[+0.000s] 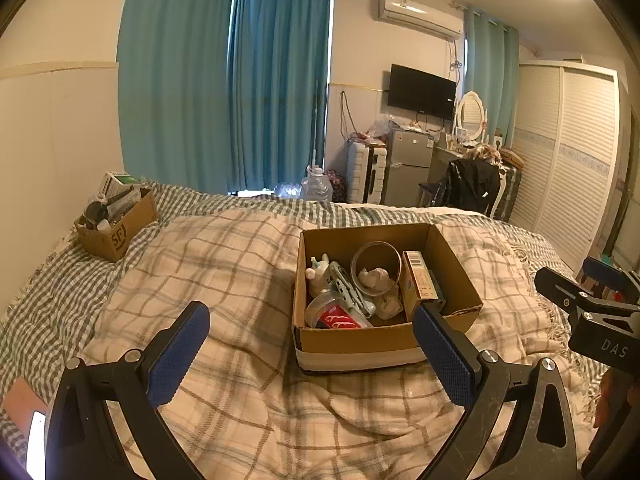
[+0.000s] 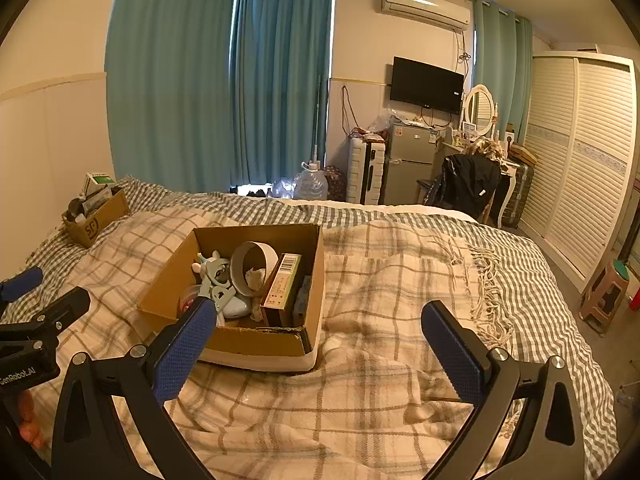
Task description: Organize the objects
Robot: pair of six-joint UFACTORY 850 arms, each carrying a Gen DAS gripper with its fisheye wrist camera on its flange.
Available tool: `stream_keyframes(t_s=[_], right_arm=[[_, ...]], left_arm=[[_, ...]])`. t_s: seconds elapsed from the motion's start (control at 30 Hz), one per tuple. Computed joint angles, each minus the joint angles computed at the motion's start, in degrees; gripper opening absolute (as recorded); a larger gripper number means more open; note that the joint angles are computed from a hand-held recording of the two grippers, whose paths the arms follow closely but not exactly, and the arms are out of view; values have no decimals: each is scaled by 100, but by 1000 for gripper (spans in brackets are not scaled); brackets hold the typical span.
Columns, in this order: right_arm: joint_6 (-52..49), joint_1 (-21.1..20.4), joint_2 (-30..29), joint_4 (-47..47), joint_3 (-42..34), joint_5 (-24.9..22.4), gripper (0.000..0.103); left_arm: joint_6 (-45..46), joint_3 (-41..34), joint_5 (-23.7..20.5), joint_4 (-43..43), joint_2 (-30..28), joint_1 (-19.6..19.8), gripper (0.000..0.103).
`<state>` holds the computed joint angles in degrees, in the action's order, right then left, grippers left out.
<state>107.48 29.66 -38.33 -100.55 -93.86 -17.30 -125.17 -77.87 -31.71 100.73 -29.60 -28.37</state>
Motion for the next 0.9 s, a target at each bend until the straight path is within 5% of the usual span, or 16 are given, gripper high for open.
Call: stream_keyframes(t_s=[0.9], right_arm=[[87, 10, -44, -103, -24, -111, 103]], left_arm=[[211, -31, -69, -186, -27, 22, 103]])
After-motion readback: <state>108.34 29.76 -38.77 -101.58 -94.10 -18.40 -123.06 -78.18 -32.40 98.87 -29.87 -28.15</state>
